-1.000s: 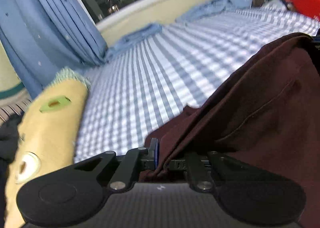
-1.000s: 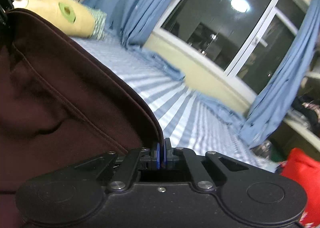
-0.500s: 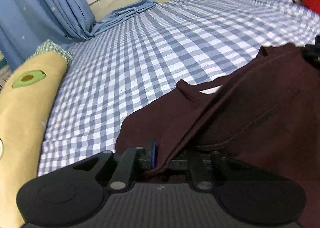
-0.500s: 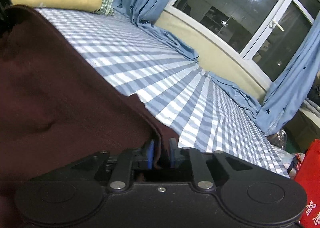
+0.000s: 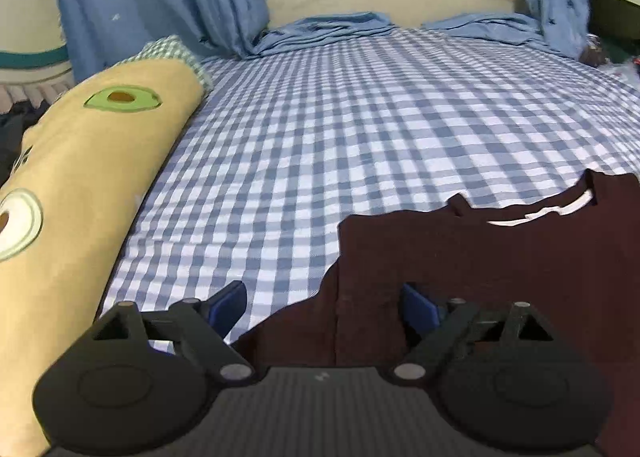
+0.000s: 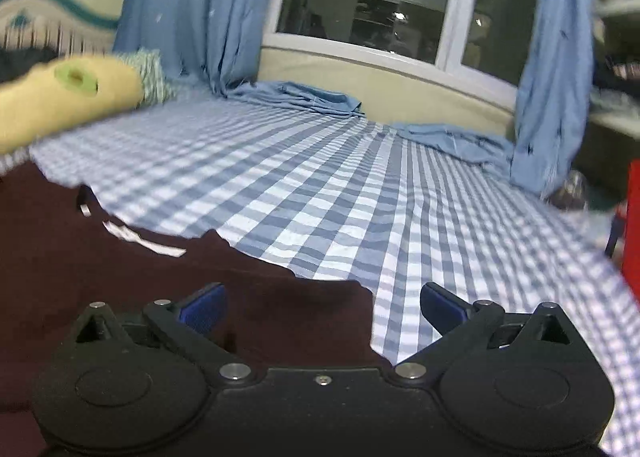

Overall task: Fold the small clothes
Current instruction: 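Open both tools, release the folded hem and pull back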

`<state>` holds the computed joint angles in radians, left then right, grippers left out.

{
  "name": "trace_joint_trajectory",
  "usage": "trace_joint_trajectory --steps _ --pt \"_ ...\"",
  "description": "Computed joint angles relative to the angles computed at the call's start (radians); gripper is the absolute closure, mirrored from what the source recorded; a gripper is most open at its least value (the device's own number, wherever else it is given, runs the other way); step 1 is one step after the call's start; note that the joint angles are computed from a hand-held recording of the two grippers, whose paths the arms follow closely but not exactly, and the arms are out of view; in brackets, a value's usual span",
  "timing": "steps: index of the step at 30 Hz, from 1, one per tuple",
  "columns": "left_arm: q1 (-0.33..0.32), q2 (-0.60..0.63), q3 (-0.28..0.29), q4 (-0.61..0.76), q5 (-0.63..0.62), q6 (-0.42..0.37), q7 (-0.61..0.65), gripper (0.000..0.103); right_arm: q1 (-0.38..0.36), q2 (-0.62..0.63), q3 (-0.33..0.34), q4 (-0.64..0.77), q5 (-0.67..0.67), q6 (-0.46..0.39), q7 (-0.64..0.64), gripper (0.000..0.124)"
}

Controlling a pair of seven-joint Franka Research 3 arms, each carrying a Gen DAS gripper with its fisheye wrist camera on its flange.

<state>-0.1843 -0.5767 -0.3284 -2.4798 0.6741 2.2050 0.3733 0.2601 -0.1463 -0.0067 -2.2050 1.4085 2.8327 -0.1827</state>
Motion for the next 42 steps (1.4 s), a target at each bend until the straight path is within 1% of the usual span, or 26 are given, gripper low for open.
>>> trace_joint_trajectory --steps 2,4,5,6,7,9,11,12,15,17,20,23,24,26,28,29,30,31,33,35,36,37,38,39,40,42 --pt "0.009 0.010 -0.015 0.009 0.007 -0.032 -0.023 0.017 -0.023 -0.024 -0.026 -0.011 -0.049 -0.088 0.086 0.022" --pt "-0.001 -0.011 -0.007 -0.013 0.012 -0.001 -0.038 0.017 -0.049 -0.040 -0.049 -0.017 -0.120 -0.186 0.191 0.022" --pt "-0.006 -0.023 -0.004 -0.023 0.009 0.012 -0.048 0.017 -0.059 -0.043 -0.056 -0.017 -0.148 -0.223 0.232 0.025" --pt "-0.009 -0.034 -0.007 -0.030 0.008 0.020 -0.057 0.016 -0.066 -0.045 -0.060 -0.019 -0.167 -0.245 0.259 0.030" --pt "-0.013 -0.047 -0.010 -0.040 0.008 0.032 -0.066 0.015 -0.070 -0.046 -0.061 -0.023 -0.178 -0.250 0.268 0.032" --pt "-0.019 -0.062 -0.016 -0.054 0.001 0.047 -0.082 0.014 -0.073 -0.039 -0.050 -0.028 -0.207 -0.220 0.284 0.037" --pt "-0.021 -0.063 -0.028 -0.055 -0.005 0.036 -0.090 0.013 -0.072 -0.025 -0.041 -0.029 -0.238 -0.193 0.314 0.042" --pt "-0.020 -0.056 -0.039 -0.052 -0.003 0.020 -0.095 0.013 -0.070 -0.018 -0.034 -0.030 -0.254 -0.169 0.329 0.043" --pt "-0.019 -0.004 -0.070 -0.018 -0.005 -0.085 -0.108 0.013 -0.050 -0.004 -0.015 -0.047 -0.251 -0.047 0.316 0.043" --pt "-0.028 0.010 -0.064 -0.022 0.001 -0.095 -0.135 0.013 -0.038 0.006 -0.014 -0.053 -0.233 -0.004 0.307 0.044" --pt "-0.040 0.008 -0.054 -0.040 0.011 -0.084 -0.183 0.013 -0.029 0.008 -0.020 -0.059 -0.210 0.001 0.275 0.047" --pt "-0.048 0.018 -0.055 -0.046 0.026 -0.092 -0.202 0.012 -0.025 0.013 -0.019 -0.057 -0.206 0.010 0.257 0.056" --pt "-0.052 0.023 -0.054 -0.048 0.027 -0.095 -0.209 0.012 -0.026 0.022 -0.016 -0.054 -0.224 0.014 0.270 0.056" --pt "-0.059 0.036 -0.044 -0.052 0.024 -0.092 -0.214 0.011 -0.027 0.033 -0.012 -0.054 -0.242 0.019 0.279 0.055" --pt "-0.062 0.032 -0.043 -0.055 0.027 -0.092 -0.233 0.010 -0.028 0.028 -0.016 -0.053 -0.227 0.005 0.269 0.048" --pt "-0.066 0.025 -0.043 -0.056 0.025 -0.094 -0.243 0.011 -0.029 0.019 -0.021 -0.055 -0.212 -0.006 0.260 0.041" --pt "-0.071 0.014 -0.042 -0.057 0.019 -0.098 -0.250 0.011 -0.030 0.008 -0.022 -0.062 -0.204 -0.002 0.254 0.035" --pt "-0.076 0.003 -0.042 -0.059 0.011 -0.102 -0.256 0.011 -0.029 -0.004 -0.020 -0.072 -0.201 0.014 0.249 0.034" --pt "-0.089 -0.021 -0.047 -0.059 -0.004 -0.116 -0.262 0.011 -0.023 -0.037 -0.027 -0.098 -0.171 0.037 0.218 0.028" --pt "-0.108 -0.040 -0.078 -0.032 -0.046 -0.199 -0.281 0.011 -0.019 -0.093 -0.035 -0.140 -0.155 0.056 0.220 0.026" --pt "-0.118 -0.058 -0.105 -0.026 -0.049 -0.233 -0.314 0.009 -0.015 -0.134 -0.045 -0.169 -0.142 0.058 0.214 0.024" --pt "-0.138 -0.088 -0.129 -0.033 -0.044 -0.244 -0.348 0.002 -0.005 -0.188 -0.069 -0.204 -0.109 0.040 0.177 0.022" --pt "-0.168 -0.124 -0.153 -0.046 -0.042 -0.246 -0.376 0.000 0.002 -0.252 -0.096 -0.246 -0.074 0.017 0.138 0.021" --pt "-0.187 -0.144 -0.181 -0.047 -0.042 -0.268 -0.407 0.001 0.001 -0.315 -0.113 -0.290 -0.061 -0.001 0.124 0.021" --pt "-0.205 -0.148 -0.223 -0.032 -0.055 -0.320 -0.443 0.001 -0.008 -0.377 -0.120 -0.335 -0.069 -0.010 0.135 0.021" --pt "-0.243 -0.140 -0.264 -0.005 -0.076 -0.398 -0.487 0.001 -0.021 -0.501 -0.134 -0.424 -0.086 -0.009 0.153 0.021"
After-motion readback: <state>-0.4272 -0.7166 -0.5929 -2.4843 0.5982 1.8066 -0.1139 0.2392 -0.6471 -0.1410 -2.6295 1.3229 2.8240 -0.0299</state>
